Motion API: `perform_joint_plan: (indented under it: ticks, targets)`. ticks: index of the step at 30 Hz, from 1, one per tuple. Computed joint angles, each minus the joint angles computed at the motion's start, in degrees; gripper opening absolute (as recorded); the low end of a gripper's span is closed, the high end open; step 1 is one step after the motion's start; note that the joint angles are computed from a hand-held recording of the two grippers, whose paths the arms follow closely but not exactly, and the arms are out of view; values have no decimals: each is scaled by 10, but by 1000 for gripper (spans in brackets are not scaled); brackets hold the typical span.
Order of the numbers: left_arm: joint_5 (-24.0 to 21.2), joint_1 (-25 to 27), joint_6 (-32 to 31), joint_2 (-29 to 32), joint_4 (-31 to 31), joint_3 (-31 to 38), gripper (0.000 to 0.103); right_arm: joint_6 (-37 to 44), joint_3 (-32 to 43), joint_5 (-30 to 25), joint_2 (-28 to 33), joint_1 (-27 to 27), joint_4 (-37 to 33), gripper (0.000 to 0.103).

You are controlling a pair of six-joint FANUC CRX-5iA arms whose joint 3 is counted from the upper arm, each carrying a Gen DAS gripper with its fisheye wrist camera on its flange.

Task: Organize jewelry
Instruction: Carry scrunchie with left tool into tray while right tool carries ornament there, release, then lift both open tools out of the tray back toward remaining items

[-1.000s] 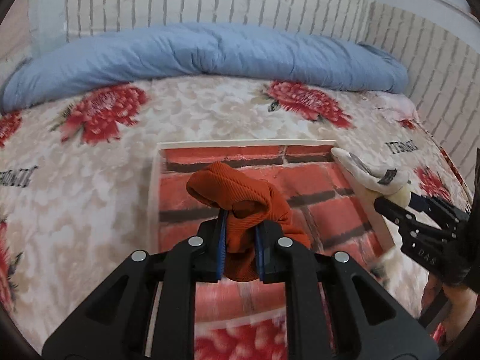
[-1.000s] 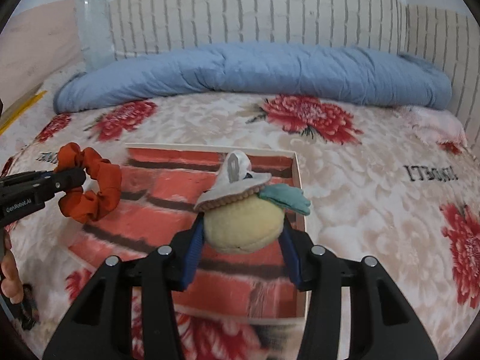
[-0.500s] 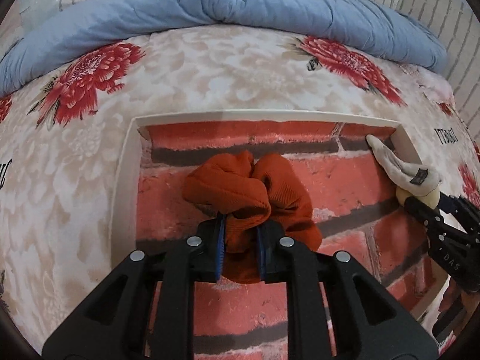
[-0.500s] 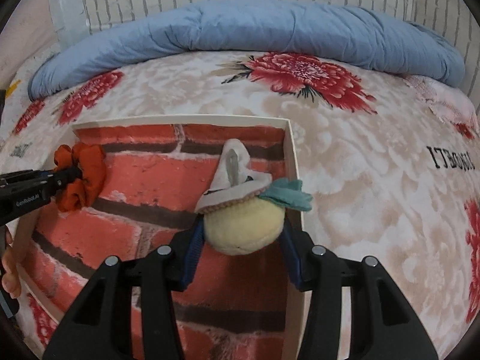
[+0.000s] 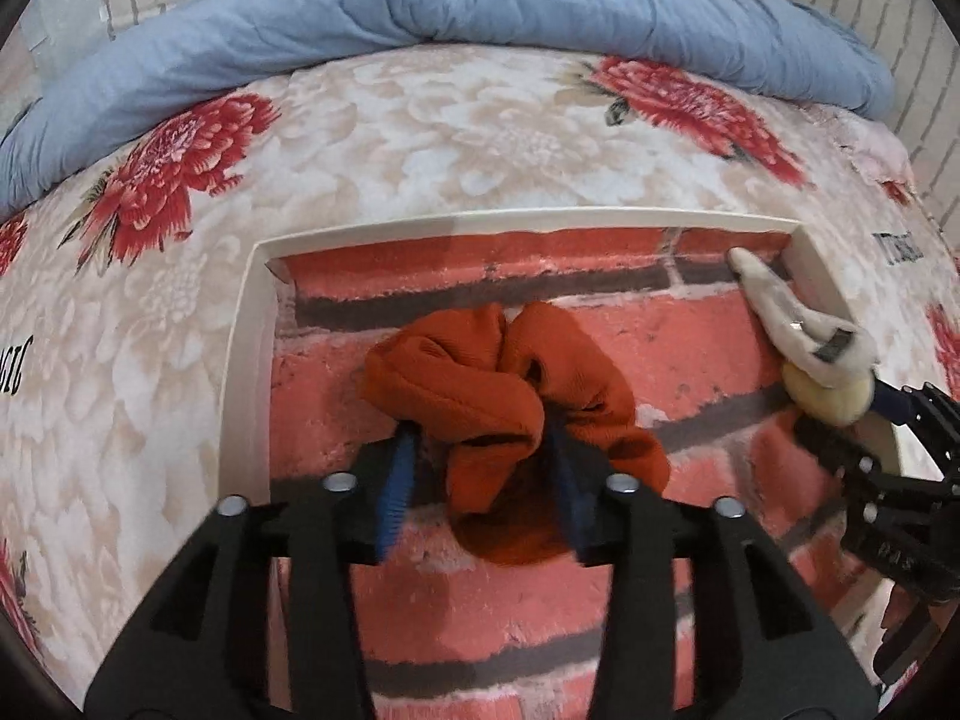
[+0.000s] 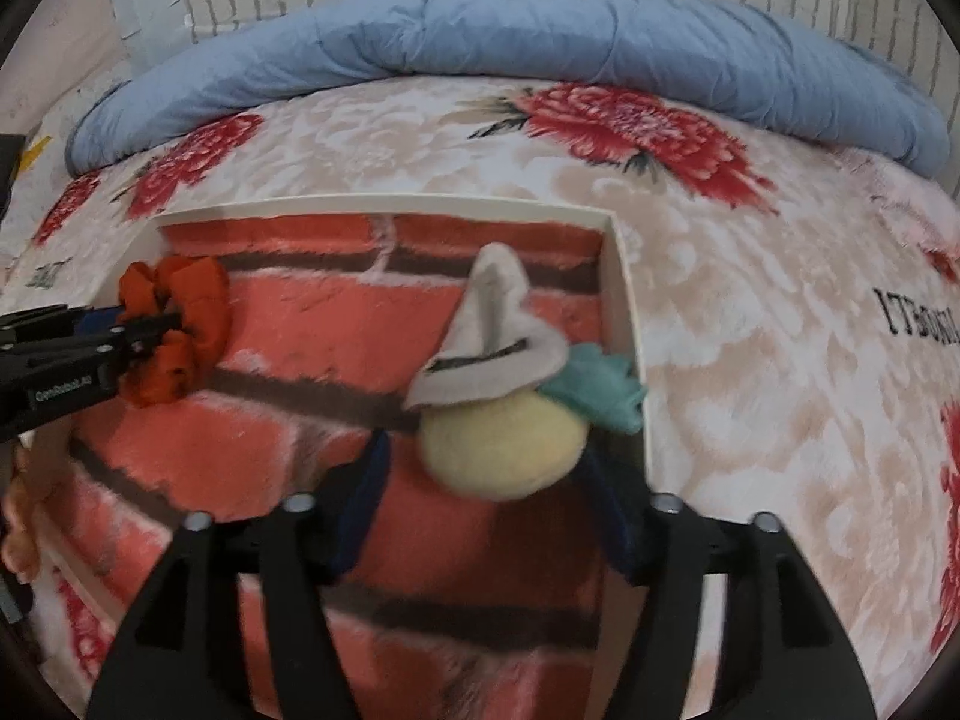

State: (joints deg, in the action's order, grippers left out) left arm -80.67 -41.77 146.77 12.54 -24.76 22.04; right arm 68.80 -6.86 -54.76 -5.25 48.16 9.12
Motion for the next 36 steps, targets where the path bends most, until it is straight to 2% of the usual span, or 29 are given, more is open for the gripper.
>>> perform_joint_plan:
  ticks: [1,2,3,4,7,11,15,18,26,34,36]
  targets:
    - [-2,-7,-2,-4,-6,2,60,0,-2,-3,-7,4,4,74]
    - [-5,-13,-3,-6,-12,5,72,6,2,-12,-14,7,2,75]
    - [-14,-23,-4,-8,-22,11,77,8,6,-22,-20,9,2,75]
    - [-20,-30,-4,-10,-29,14,78,6,8,-34,-28,13,4,75]
    - [-33,-56,8,-36,-50,11,88,-15,-5,-39,-58,26,27,86]
    - [-68,-89,38,-69,-85,6,96,-49,-18,-60,-90,46,61,87]
    - [-96,-128,87,-113,-113,-13,98,-88,-32,-77,-125,66,83,87]
    - [-140,-169,115,-134,-144,-13,98,-135,-58,-88,-156,95,127,96]
    - [-266,-281,187,-178,-207,-14,98,-230,-109,-118,-239,149,176,96]
    - [-360,-381,256,-193,-245,-20,98,-297,-169,-169,-310,213,222,96]
    - [-377,-406,277,-191,-253,-21,98,-304,-180,-198,-330,242,221,96]
